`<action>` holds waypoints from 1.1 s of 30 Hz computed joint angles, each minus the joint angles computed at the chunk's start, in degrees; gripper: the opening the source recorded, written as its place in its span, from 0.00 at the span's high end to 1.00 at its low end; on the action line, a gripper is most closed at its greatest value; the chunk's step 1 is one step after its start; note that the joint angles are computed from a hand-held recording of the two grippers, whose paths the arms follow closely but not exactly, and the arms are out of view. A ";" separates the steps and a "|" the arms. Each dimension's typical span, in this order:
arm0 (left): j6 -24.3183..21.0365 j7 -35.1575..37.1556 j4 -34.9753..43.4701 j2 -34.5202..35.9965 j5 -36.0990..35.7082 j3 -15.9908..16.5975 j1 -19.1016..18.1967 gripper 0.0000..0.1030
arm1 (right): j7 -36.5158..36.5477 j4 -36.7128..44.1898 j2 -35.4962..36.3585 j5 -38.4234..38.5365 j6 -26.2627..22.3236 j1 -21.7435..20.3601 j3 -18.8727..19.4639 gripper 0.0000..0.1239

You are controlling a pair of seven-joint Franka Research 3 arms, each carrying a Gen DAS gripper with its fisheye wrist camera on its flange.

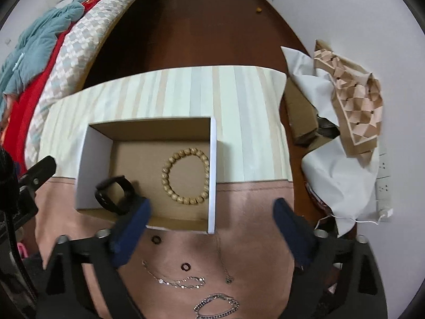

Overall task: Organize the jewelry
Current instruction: 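Carry the watch and bead bracelet into the white box and release both, then reach the right tool to the silver chain bracelet and grasp it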

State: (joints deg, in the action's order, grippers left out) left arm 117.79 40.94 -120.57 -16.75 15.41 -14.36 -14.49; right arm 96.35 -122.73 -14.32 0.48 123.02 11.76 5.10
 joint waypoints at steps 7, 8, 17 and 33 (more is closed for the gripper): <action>-0.85 -1.46 -2.41 -3.01 0.68 -1.25 -1.10 0.02 | 3.20 -4.44 -4.28 -2.97 2.26 -0.22 1.52 0.22; -1.01 -1.61 -2.45 -3.36 0.89 -1.38 -1.24 0.02 | 3.66 -5.02 -5.11 -3.20 2.57 -0.31 1.62 0.22; -2.24 -3.15 -3.57 -8.56 2.61 -2.72 -2.61 0.01 | 5.16 -7.93 -12.58 -3.90 2.49 -1.02 2.67 0.22; -7.65 -4.87 -4.39 -18.40 4.08 -5.51 -5.13 0.02 | 3.68 -12.30 -28.54 -1.88 -0.85 -1.87 4.94 0.22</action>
State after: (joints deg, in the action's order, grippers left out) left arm 110.15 36.07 -124.96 -35.15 19.49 -19.86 -19.62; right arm 100.03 -135.03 -42.86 -1.40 122.17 9.89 10.03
